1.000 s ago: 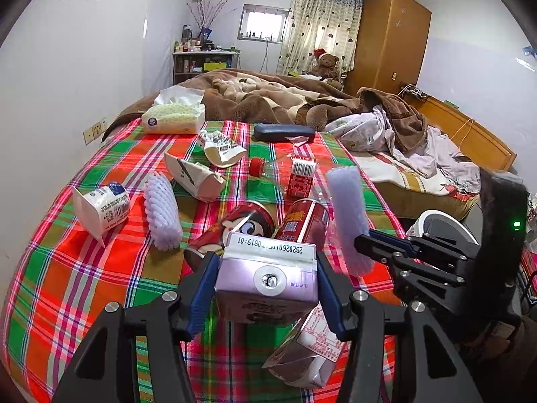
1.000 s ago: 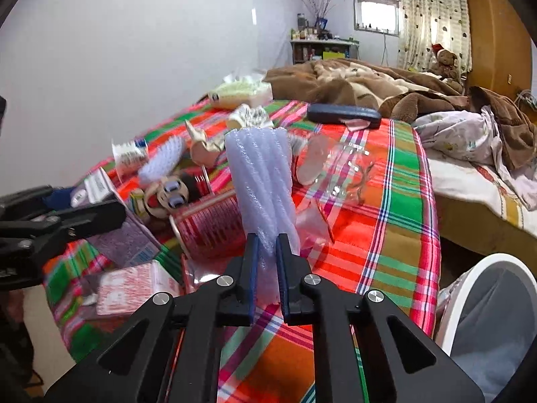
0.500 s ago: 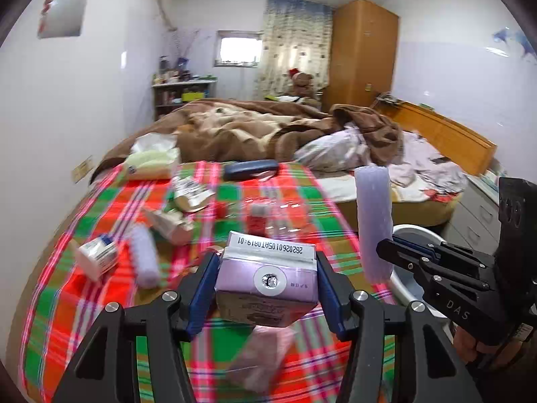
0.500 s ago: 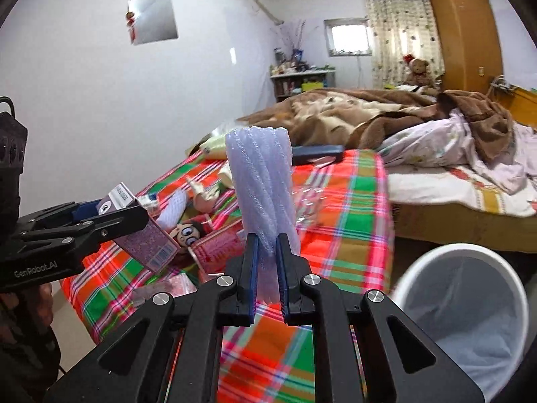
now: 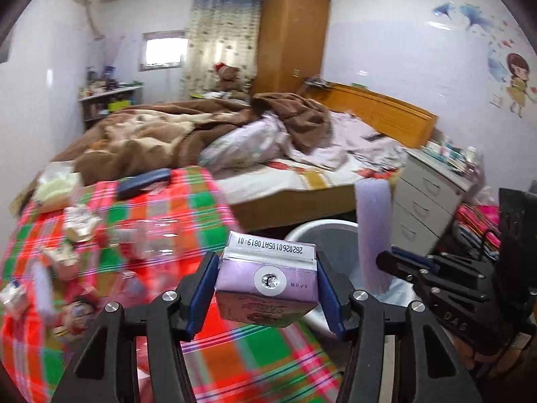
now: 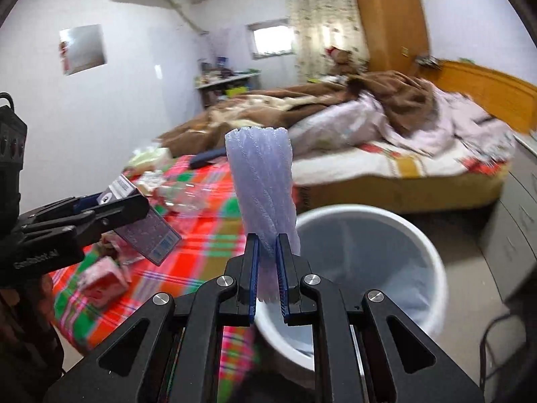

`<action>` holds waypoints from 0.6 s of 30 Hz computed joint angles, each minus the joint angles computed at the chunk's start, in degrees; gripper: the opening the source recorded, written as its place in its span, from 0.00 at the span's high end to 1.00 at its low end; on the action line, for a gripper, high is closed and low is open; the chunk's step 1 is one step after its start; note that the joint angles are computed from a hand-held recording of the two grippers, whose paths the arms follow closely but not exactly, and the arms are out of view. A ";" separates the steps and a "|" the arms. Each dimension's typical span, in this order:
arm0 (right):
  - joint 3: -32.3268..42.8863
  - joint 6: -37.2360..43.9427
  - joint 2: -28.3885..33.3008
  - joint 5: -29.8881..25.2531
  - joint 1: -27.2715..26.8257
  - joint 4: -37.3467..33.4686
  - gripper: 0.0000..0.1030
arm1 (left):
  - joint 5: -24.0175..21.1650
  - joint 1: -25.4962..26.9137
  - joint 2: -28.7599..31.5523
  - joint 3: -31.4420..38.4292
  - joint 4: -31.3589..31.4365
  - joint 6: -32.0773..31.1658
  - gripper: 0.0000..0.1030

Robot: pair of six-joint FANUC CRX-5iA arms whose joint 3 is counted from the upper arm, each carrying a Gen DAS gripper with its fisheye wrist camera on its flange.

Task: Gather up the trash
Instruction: 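Carry the carton and foam net over the white trash bin with both tools, then open both tools to drop the carton and foam net into the bin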

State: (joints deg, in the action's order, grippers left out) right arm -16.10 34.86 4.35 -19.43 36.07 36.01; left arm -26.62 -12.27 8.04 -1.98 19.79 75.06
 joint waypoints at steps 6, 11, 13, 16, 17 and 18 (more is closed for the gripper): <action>1.93 0.59 1.90 -5.55 -1.10 -3.35 0.89 | -2.05 -3.63 6.88 5.20 5.83 -6.16 0.45; 4.57 2.94 4.24 -8.74 -1.41 -6.06 0.89 | -4.24 -5.29 11.45 9.54 5.17 -6.42 0.45; 5.04 3.85 4.69 -9.43 -2.00 -6.85 0.89 | -4.94 -5.76 12.99 11.07 4.12 -5.74 0.45; 4.88 3.52 5.06 -10.70 -2.44 -6.78 0.89 | -6.58 -6.07 15.18 13.35 3.12 -4.78 0.45; 4.43 3.16 4.82 -10.79 -2.46 -6.55 0.88 | -6.53 -6.08 15.53 13.34 3.80 -5.17 0.45; 4.16 2.98 4.64 -11.03 -2.54 -6.74 0.88 | -6.49 -6.05 15.78 13.36 4.23 -5.09 0.45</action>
